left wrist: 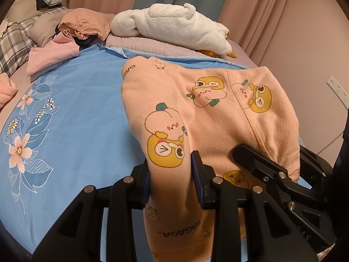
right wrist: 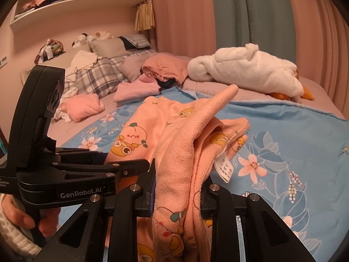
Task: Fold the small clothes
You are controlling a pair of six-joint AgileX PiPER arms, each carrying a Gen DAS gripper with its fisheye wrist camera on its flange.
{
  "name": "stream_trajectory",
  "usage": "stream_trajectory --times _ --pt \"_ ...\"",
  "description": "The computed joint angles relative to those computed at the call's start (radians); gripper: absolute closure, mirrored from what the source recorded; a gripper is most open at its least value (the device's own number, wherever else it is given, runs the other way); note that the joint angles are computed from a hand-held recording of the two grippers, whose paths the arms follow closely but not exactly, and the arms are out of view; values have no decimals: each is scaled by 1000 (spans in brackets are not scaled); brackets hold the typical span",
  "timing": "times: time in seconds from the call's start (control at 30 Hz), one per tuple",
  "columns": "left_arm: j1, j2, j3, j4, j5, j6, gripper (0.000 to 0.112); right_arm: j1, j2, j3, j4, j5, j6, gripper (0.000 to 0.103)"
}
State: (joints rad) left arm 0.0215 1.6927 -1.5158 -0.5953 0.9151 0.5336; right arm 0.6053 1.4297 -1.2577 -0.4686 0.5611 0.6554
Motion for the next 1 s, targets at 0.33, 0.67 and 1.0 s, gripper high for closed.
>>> stream_trajectory --times 0.33,0.67,1.0 --pt "-24 57 -47 35 -6 -31 79 -33 39 -9 51 -25 -36 75" --pt "-34 105 -85 59 -5 -50 79 -49 72 -23 83 -35 -58 75" --pt "-39 147 -123 75 8 -67 79 -73 101 -38 135 -39 -106 75"
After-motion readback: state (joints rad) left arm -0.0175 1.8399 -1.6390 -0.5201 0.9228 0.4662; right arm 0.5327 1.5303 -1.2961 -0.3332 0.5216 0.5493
